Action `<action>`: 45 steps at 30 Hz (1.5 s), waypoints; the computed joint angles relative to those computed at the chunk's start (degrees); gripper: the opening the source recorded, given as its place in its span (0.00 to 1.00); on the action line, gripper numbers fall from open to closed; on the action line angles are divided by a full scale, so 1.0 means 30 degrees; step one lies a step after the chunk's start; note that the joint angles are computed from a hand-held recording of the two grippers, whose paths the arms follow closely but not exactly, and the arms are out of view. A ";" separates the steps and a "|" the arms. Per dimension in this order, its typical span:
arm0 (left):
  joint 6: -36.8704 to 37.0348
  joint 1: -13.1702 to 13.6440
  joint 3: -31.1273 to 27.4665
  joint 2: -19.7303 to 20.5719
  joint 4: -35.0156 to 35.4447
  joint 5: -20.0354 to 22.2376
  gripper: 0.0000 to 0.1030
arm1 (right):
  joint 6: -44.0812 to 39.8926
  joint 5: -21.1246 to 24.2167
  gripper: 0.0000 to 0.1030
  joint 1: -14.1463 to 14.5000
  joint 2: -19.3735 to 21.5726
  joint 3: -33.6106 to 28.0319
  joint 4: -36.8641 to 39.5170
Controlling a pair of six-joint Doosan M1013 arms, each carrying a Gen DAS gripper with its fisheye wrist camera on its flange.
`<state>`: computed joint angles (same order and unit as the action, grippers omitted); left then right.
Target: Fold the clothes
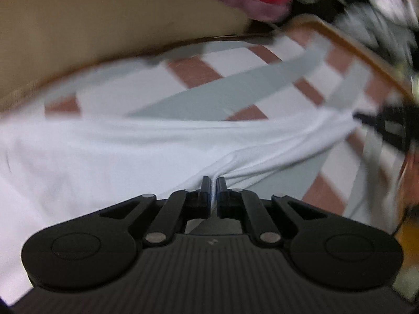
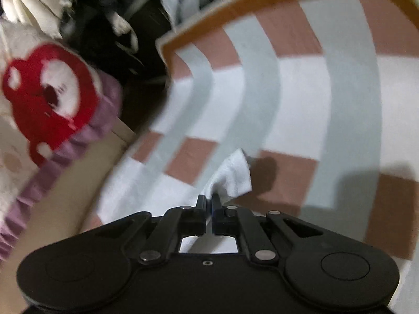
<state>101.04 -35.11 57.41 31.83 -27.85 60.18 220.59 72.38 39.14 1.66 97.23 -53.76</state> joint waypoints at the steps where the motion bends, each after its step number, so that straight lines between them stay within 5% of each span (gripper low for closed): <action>1: -0.0819 0.0176 -0.0012 0.0113 -0.0587 0.0295 0.04 | -0.0847 0.0450 0.06 0.0007 0.0248 -0.0420 -0.0310; 5: -0.1677 0.0383 0.0603 -0.0029 -0.1575 0.0098 0.04 | -0.6387 0.1457 0.07 -0.0216 0.1566 -0.2412 -0.0093; 10: -0.1253 0.0175 0.1329 -0.0545 -0.1424 -0.0358 0.04 | -0.6161 0.0279 0.05 0.0149 0.1759 -0.2674 -0.2439; 13: 0.0614 0.0167 0.2014 -0.0934 -0.2775 -0.0239 0.07 | -0.7397 0.4182 0.04 0.0599 0.2342 -0.3671 -0.3356; 15: 0.0885 0.0098 0.2376 -0.1136 -0.3331 0.0150 0.35 | -0.7264 0.5681 0.03 0.0600 0.2419 -0.3775 -0.3188; 17: 0.1049 -0.0124 0.3078 -0.1714 -0.2729 -0.0340 0.43 | -0.7263 0.7250 0.04 0.0425 0.2720 -0.3965 -0.2512; 22: 0.1743 -0.0256 0.5348 -0.4036 0.0010 -0.2712 0.53 | -0.8685 0.8758 0.15 -0.0256 0.3320 -0.4779 0.0341; 24: 0.0893 -0.0086 0.6068 -0.4949 0.1511 -0.3265 0.58 | -0.8615 0.8530 0.43 -0.0186 0.3458 -0.5168 0.0190; 27: -0.1071 0.0753 0.6653 -0.5955 0.3072 -0.2562 0.58 | -0.8699 0.5718 0.48 0.0173 0.3363 -0.5367 -0.0936; 32: -0.3243 0.2431 0.6589 -0.7333 0.6541 -0.0256 0.55 | -0.5317 -0.6456 0.48 -0.0093 0.1857 -0.3645 -0.1328; 35: -0.4299 0.2874 0.6094 -0.8249 0.9641 0.1136 0.55 | -0.5884 -1.3022 0.48 -0.0492 0.1990 -0.3463 -0.0251; 36: -0.4560 0.3066 0.5949 -0.8595 1.0312 0.1535 0.55 | -0.7162 -1.3992 0.48 -0.0436 0.2334 -0.3877 0.0735; 40: -0.4553 0.3317 0.5391 -0.9947 1.3717 0.2825 0.56 | -1.3020 -1.3556 0.48 0.0676 0.4271 -0.6474 0.4316; 45: -0.3070 0.3554 0.3486 -1.0436 1.6516 0.4583 0.58 | -1.6025 -1.3354 0.49 0.1887 0.5897 -0.8458 0.5637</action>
<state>91.83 -24.45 67.86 0.52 21.70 73.93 172.51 32.32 44.80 19.35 71.85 -36.85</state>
